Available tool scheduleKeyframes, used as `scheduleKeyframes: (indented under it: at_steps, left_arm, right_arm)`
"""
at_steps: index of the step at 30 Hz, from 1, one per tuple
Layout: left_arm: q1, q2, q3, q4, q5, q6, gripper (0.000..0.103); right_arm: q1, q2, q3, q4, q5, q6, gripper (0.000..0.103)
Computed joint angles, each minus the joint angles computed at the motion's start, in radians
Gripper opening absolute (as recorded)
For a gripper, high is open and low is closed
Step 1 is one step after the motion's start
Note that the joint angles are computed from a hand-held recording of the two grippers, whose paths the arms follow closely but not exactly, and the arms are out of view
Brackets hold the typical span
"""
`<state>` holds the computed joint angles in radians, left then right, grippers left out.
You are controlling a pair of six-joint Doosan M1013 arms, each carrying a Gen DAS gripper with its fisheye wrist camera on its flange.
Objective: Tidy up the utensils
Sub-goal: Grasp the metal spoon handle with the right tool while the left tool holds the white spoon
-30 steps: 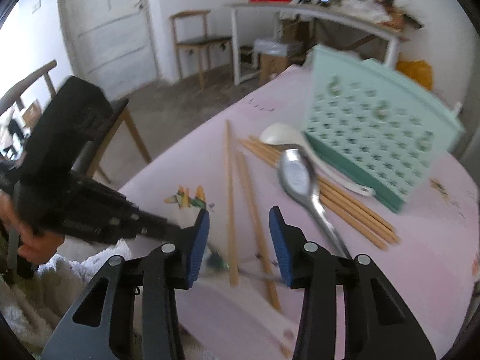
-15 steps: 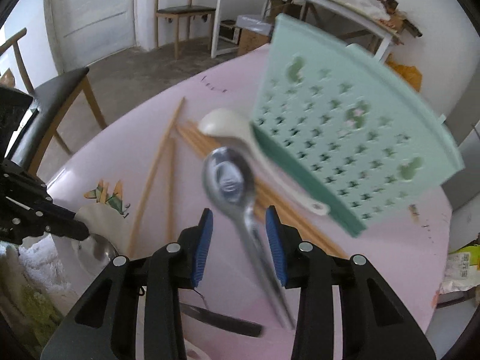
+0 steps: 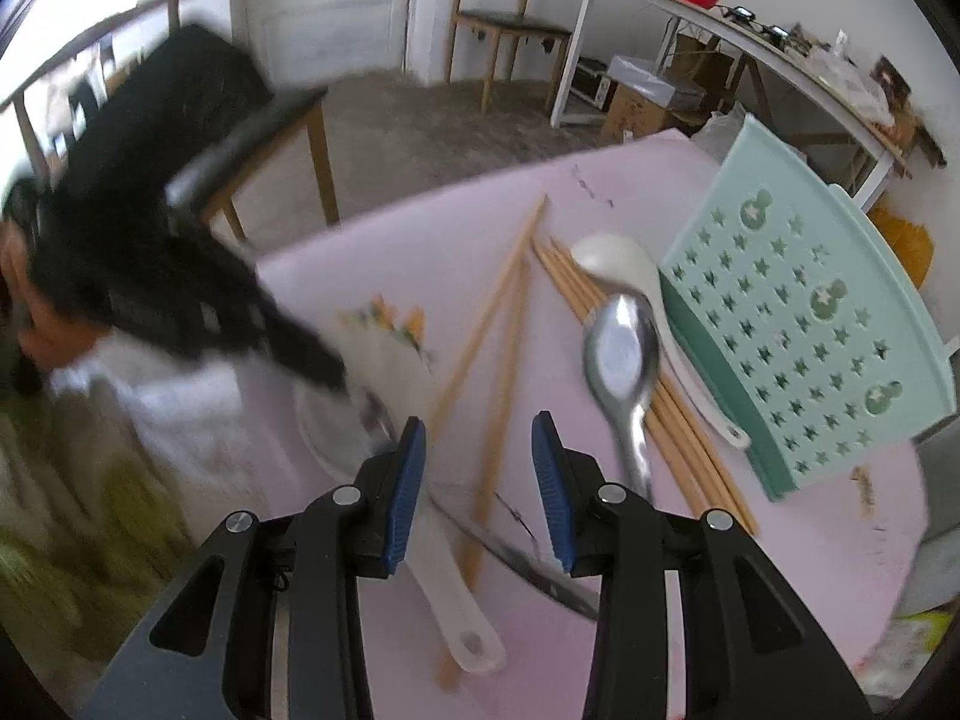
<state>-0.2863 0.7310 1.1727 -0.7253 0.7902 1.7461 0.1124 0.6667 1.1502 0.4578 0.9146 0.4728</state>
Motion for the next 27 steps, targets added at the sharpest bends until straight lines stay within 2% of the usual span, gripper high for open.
scheduleKeyframes:
  at_steps: [2, 6, 8, 13, 15, 21, 24, 27]
  left_arm:
    - [-0.002, -0.001, 0.001, 0.001, -0.002, 0.003, 0.006]
    - [-0.009, -0.003, 0.000, 0.022, -0.008, 0.002, 0.007]
    - [-0.013, -0.004, 0.001, 0.029, -0.010, 0.007, 0.007]
    - [-0.014, -0.007, 0.007, 0.037, -0.018, 0.001, 0.007]
    - [-0.012, -0.008, 0.011, 0.038, -0.022, -0.004, 0.007]
    - [-0.007, -0.008, 0.015, 0.037, -0.028, -0.016, 0.007]
    - [-0.008, -0.008, 0.014, 0.043, -0.029, -0.021, 0.007]
    - [-0.009, -0.005, 0.009, 0.049, -0.028, -0.029, 0.007]
  right_arm:
    - [0.004, 0.021, -0.033, 0.039, 0.007, 0.028, 0.036]
    - [0.024, 0.054, -0.071, 0.003, -0.021, 0.099, 0.036]
    - [0.036, 0.072, -0.087, -0.039, -0.027, 0.144, 0.036]
    - [0.055, 0.142, -0.179, -0.180, 0.030, 0.233, 0.036]
    - [0.050, 0.143, -0.181, -0.186, 0.025, 0.228, 0.036]
    - [0.036, 0.120, -0.154, -0.294, -0.054, 0.269, 0.036]
    - [0.020, 0.085, -0.117, -0.228, -0.086, 0.202, 0.036]
    - [0.006, 0.048, -0.071, -0.106, -0.060, 0.048, 0.036]
